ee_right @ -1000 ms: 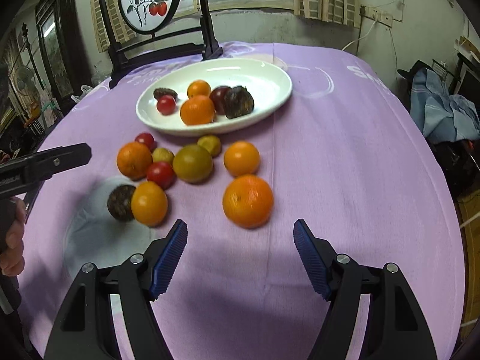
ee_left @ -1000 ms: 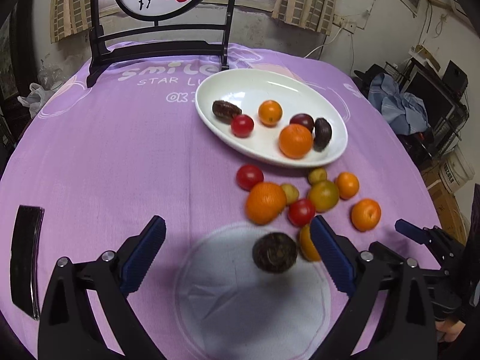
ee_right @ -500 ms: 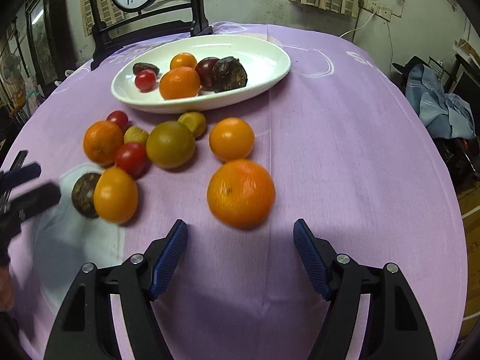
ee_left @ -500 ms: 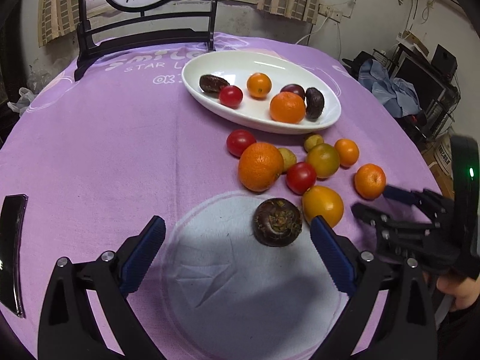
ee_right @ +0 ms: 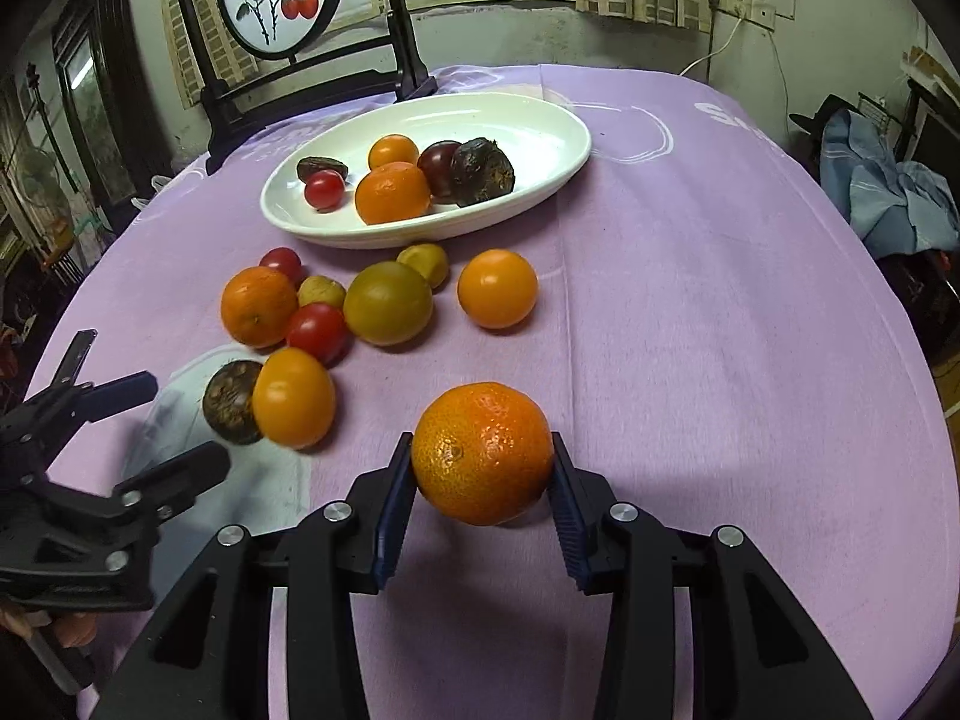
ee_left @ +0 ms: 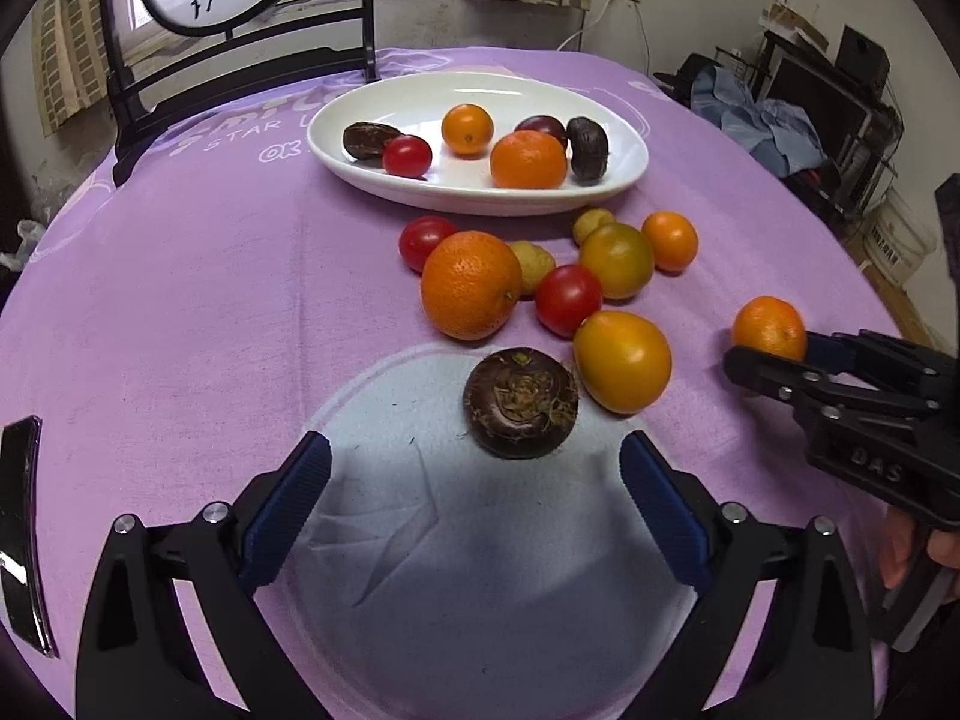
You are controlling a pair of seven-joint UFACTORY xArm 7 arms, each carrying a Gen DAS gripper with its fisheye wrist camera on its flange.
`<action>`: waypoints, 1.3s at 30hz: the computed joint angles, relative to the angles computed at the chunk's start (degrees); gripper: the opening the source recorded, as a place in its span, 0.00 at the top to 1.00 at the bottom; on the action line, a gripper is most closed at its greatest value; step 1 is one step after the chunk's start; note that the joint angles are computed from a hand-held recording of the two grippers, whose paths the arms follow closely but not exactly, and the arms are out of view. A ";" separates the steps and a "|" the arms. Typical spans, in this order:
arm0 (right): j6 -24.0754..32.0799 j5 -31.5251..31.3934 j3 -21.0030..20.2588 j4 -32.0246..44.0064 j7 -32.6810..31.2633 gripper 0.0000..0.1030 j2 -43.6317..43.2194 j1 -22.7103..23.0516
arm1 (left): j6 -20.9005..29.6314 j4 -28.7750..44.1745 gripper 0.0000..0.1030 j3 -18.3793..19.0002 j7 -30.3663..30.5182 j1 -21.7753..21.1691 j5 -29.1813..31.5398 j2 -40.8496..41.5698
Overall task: Organize fruits
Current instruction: 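Grasp the second dark round fruit with the left tool, then release the orange onto the plate with the right tool while the left tool releases the dark fruit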
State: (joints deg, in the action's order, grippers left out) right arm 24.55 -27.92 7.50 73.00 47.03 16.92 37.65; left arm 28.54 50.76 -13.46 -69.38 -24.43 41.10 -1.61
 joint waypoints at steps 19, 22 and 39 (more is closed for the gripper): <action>-8.65 4.77 0.78 -6.58 -2.82 0.58 -3.40 -1.69 | 1.11 1.68 0.59 1.46 3.28 -1.31 -4.89 0.99; -8.45 4.18 0.50 -6.64 -2.10 0.58 -3.63 -1.37 | 1.03 -0.04 0.59 0.44 2.53 -0.77 -3.76 -1.91; -4.58 2.94 -0.27 10.59 -10.13 0.58 2.56 -0.92 | 1.28 12.54 0.59 0.49 9.71 3.81 -2.62 2.19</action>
